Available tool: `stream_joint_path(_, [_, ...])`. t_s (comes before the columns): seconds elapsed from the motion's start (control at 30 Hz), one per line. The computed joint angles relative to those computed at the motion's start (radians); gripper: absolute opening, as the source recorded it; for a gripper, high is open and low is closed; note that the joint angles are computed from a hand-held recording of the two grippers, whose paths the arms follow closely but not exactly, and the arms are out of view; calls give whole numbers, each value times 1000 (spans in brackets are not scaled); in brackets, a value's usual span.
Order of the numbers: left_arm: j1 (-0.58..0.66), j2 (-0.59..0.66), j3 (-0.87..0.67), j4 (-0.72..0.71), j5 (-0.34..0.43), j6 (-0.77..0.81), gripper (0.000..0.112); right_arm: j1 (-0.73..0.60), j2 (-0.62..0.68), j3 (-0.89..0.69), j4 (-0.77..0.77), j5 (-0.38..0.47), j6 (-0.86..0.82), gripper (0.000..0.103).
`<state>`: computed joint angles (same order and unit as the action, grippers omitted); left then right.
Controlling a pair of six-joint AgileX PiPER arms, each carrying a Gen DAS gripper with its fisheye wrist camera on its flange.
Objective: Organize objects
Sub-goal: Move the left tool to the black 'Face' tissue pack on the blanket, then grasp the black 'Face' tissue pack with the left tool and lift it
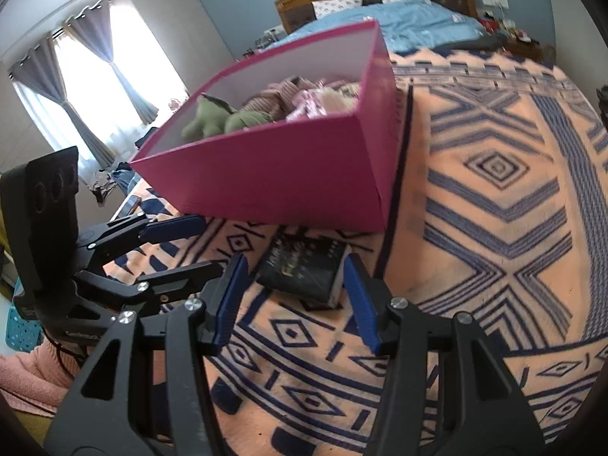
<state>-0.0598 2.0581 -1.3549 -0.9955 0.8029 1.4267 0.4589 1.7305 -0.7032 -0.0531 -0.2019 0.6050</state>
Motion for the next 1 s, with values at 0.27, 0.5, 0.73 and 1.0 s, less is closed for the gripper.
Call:
stream_joint_path(0.27, [-29,45,-36,75,-6,-90,53,-10,49,-14,-91,-18,109,54])
stream_joint_path(0.5, [-50,59,-55,133,-12,-134,40,-6,83,-35,-95,-15,119,54])
stream_joint_path(0.73, [-49,87,-94,143,28,-162,35,-11,93,-37,-104,-23,142,50])
stream_joint_path(1.0, [-48,106,-121,143,65,-167,27,-10,111,-61,-124,-8,156,43])
